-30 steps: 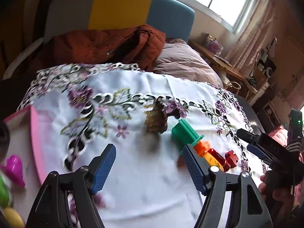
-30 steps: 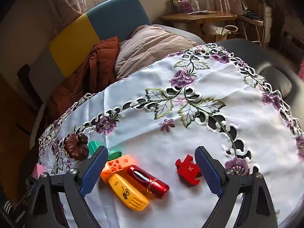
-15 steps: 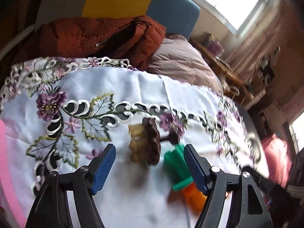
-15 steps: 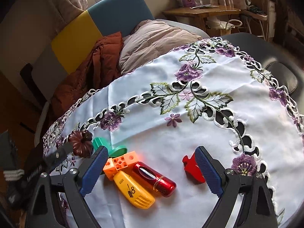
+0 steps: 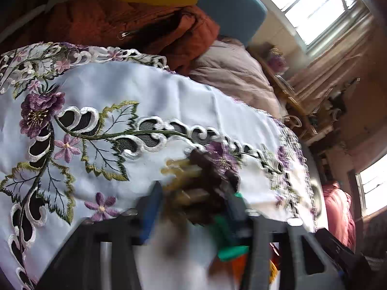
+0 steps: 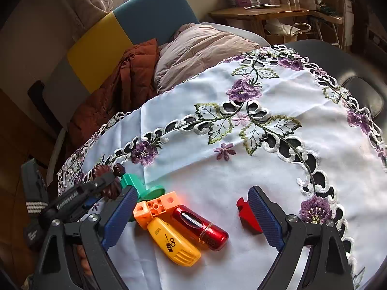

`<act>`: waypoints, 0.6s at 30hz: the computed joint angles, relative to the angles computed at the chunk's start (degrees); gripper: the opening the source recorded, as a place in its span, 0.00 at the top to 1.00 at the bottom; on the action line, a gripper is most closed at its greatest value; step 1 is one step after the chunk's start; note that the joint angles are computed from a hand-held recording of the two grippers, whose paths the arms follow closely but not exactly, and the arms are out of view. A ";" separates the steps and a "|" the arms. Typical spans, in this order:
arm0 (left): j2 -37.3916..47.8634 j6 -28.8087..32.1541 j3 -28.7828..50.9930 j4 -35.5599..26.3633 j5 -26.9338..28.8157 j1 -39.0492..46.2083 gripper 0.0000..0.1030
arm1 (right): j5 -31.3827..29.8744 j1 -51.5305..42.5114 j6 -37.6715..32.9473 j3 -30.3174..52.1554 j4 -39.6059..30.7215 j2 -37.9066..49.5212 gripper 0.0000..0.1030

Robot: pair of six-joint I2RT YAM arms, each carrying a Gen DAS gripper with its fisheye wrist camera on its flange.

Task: Organize rigid objects
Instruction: 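Grasp the brown knob with yellow pegs with the left tool, then lift the brown knob with the left tool while the right tool grasps the green spool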

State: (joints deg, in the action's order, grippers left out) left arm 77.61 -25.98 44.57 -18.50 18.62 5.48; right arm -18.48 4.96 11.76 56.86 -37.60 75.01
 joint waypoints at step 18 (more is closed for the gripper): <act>-34.59 3.49 -10.28 -26.31 -5.57 -7.44 0.62 | 0.36 0.56 -1.34 -0.21 -0.12 0.04 0.09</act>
State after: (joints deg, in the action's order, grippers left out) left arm 43.03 -22.49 34.29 -44.81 13.05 -1.96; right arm -18.12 5.52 10.42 56.65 -37.72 75.05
